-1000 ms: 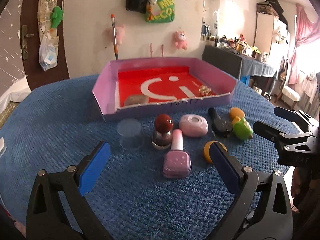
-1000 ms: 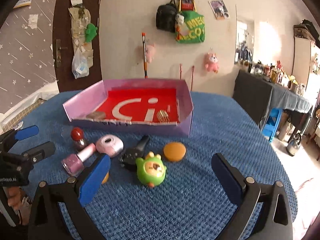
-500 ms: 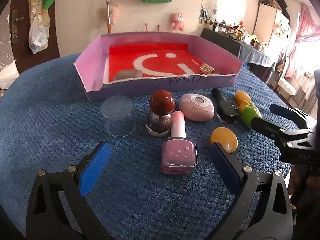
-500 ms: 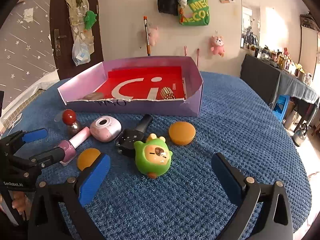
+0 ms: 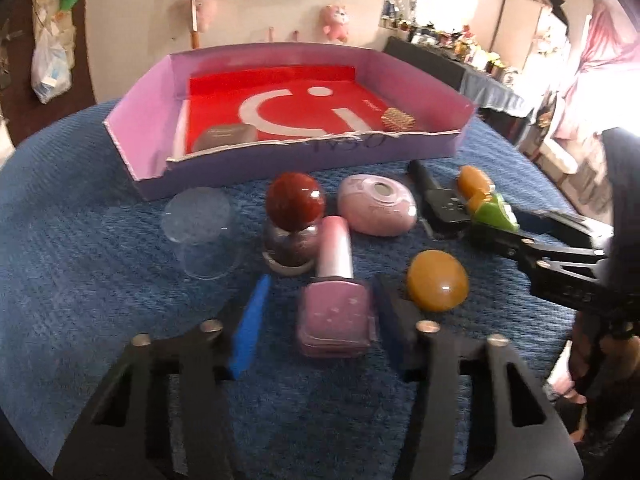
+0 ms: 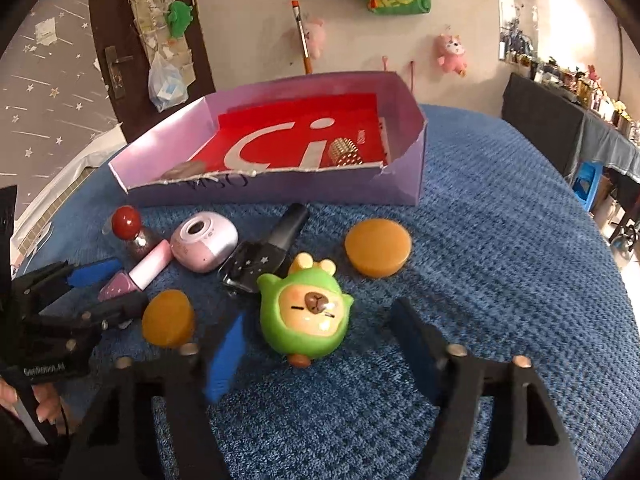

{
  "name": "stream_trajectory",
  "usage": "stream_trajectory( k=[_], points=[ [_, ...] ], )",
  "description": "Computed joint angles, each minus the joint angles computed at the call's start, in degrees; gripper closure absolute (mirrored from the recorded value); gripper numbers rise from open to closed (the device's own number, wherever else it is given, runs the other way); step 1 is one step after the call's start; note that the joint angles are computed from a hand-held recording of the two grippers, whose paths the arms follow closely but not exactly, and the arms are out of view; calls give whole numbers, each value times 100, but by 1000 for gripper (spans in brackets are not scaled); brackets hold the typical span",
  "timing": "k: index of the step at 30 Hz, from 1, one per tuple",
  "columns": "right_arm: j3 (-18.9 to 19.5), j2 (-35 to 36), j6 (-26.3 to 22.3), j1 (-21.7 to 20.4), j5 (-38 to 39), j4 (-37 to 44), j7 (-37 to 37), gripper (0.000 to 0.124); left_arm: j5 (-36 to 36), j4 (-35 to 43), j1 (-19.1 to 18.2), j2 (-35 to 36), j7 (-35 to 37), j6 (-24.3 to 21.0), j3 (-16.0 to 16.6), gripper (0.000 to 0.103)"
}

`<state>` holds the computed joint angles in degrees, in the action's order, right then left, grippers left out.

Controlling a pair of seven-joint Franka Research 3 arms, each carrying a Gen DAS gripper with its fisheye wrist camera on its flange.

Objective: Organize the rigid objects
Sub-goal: 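Grasp the pink nail polish bottle with the left tool while the right tool grasps the green bear toy, then carry the nail polish with the left tool while the right tool carries the green toy into the box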

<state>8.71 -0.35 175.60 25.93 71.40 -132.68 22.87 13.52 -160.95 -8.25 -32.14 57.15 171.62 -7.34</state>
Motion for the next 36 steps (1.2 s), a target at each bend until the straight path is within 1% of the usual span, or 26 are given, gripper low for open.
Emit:
stream_trajectory(
  k=[1, 2, 3, 5, 7, 11, 17, 21, 23, 26, 30, 33, 36],
  points=[
    [-3, -12, -51, -2, 173, 13, -195, 69, -183, -9, -150, 0, 210, 21, 103, 69],
    [-25, -48, -217, -18, 334, 18, -369, 77, -22, 19, -101, -6, 89, -28, 45, 69],
    [-33, -71, -275, -23, 390, 11, -433, 76, 18, 38, -41, 7, 69, -38, -29, 69],
    [-23, -86, -218, -1, 543, 0, -629, 77, -19, 28, -119, 12, 99, -1, 41, 69],
    [-42, -139, -283, 1, 804, -8, -849, 77, -68, 13, -174, -17, 129, 22, 103, 69],
    [-68, -275, -296, 17, 1134, -48, -1171, 77, -48, -1, -105, -103, 106, 65, 47, 69],
    [-86, -361, -327, 55, 1181, -77, -1260, 77, -35, 38, -119, -172, 132, 99, 57, 69],
    [-101, -414, -397, 64, 1138, -64, -1236, 77, -63, 105, -180, -220, 209, 105, 145, 69],
    [-107, -454, -436, 67, 1015, -42, -1159, 77, -105, 191, -235, -197, 296, 95, 240, 69],
    [-129, -451, -535, 66, 772, 63, -985, 77, -240, 410, -413, -69, 535, 69, 493, 69],
    [-150, -302, -753, 32, 195, 384, -594, 77, -486, 837, -605, 237, 977, 5, 799, 69],
    [-141, -40, -959, -34, -453, 793, -199, 77, -815, 1221, -827, 584, 1443, -72, 1094, 69],
    [-118, 277, -1170, -131, -1101, 1206, 194, 77, -1343, 1620, -1214, 982, 2087, -201, 1519, 69]
  ],
)
